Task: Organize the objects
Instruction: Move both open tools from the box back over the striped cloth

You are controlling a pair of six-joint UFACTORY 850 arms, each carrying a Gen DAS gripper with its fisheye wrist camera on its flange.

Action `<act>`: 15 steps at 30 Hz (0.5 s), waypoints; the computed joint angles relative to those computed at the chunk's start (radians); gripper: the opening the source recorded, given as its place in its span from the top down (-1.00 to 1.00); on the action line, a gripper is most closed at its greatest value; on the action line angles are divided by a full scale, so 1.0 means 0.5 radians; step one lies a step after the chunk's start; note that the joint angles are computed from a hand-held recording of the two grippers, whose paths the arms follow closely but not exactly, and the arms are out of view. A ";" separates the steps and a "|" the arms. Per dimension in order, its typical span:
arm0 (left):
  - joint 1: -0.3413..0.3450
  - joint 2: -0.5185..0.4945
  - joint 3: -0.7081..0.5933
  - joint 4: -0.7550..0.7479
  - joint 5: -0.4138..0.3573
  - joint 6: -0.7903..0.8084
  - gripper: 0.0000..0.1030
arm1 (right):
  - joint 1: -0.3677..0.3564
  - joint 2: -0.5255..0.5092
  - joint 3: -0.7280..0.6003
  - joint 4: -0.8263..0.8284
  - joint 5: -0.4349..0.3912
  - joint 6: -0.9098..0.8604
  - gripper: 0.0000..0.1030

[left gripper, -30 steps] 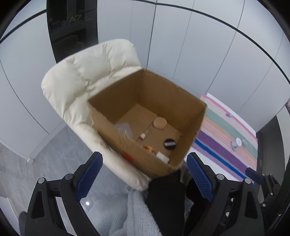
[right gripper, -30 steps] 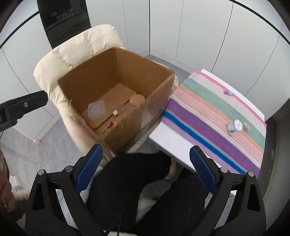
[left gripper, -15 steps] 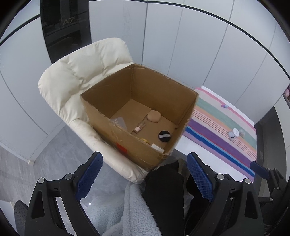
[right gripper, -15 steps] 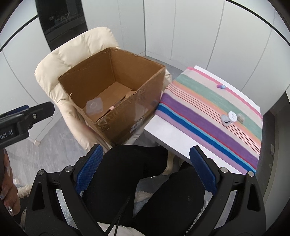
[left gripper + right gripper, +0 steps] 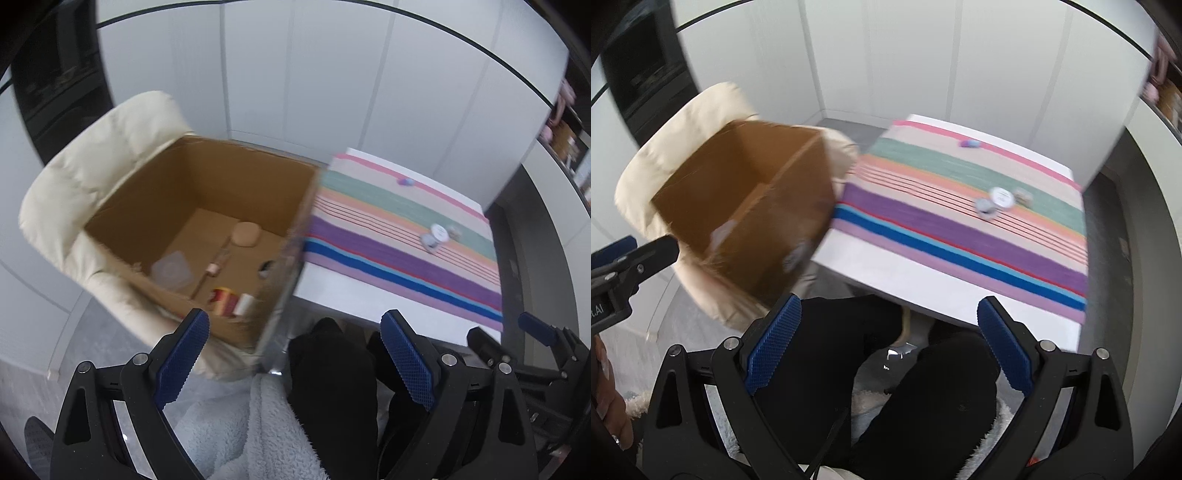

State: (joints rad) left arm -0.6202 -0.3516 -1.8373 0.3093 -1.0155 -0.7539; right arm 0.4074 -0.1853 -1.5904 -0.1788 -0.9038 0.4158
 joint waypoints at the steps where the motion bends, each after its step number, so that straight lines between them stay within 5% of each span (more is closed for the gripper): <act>1: -0.012 -0.037 -0.043 -0.023 -0.003 0.036 -0.84 | -0.022 0.016 0.017 -0.016 -0.009 0.033 -0.90; 15: -0.202 -0.576 -0.782 -0.239 -0.158 0.438 -0.84 | -0.379 0.305 0.361 -0.110 -0.043 0.278 -0.90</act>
State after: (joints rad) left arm -0.7214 -0.6396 -2.2283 0.1898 -1.0948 -0.5351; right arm 0.2180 -0.0329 -1.4098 -0.2337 -0.9253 0.5546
